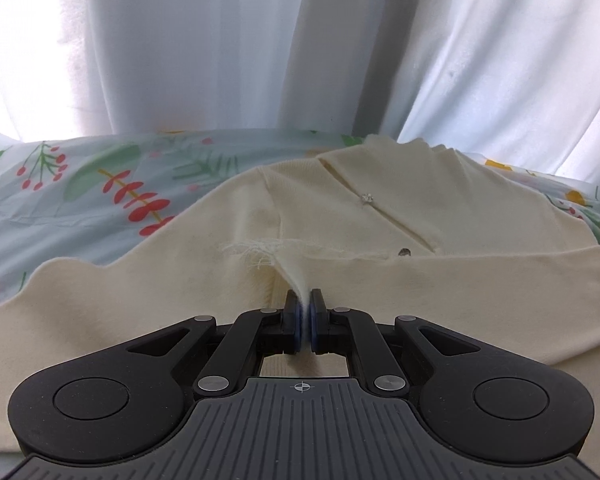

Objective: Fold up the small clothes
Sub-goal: 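Lay the sleeve across the body and open both tools, then grasp the other sleeve cuff with the left tool and lift it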

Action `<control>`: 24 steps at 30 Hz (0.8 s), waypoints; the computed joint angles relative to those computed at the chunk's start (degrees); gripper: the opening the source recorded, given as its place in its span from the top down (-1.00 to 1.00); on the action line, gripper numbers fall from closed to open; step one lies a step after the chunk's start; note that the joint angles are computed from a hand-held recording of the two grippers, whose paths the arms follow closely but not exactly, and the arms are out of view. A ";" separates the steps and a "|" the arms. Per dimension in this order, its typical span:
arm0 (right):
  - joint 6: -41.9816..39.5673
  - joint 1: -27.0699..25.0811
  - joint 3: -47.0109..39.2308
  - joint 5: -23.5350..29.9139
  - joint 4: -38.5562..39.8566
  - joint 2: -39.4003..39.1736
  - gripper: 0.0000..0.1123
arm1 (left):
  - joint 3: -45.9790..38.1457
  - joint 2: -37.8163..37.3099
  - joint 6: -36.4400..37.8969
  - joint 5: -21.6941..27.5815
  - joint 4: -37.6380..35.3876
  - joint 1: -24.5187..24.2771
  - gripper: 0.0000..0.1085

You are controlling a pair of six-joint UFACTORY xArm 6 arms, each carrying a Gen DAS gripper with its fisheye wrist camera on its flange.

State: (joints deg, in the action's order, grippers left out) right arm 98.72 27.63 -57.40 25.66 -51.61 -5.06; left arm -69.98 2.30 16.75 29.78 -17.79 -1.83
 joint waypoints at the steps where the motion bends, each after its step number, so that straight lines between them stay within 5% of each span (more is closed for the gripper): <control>1: 1.03 0.02 -0.03 0.16 -1.02 -0.16 0.87 | -0.30 0.17 0.22 0.21 -0.86 0.11 0.88; 7: 1.09 0.91 -1.45 3.79 -2.41 1.32 0.89 | -0.39 0.62 -0.40 0.14 -0.81 0.23 0.71; 13: -4.93 -0.48 2.17 -1.64 5.33 -2.16 0.75 | 1.91 -2.64 -2.64 -0.92 0.03 2.52 0.60; 18: -4.67 1.99 3.45 1.36 3.35 -6.49 0.74 | 4.59 -6.26 -1.84 -2.55 -3.32 2.62 0.42; 20: -5.42 2.61 1.72 1.30 2.21 -5.33 0.74 | 4.70 -6.21 0.87 -0.83 -5.68 1.19 0.25; 24: -15.27 3.69 -5.76 0.37 4.32 3.05 0.74 | 4.83 -4.37 -0.11 -0.40 -3.20 -1.55 0.24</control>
State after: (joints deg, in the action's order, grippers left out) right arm 83.45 31.33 -63.16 26.03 -47.29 -2.01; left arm -65.15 -2.07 16.65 29.38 -20.99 -3.38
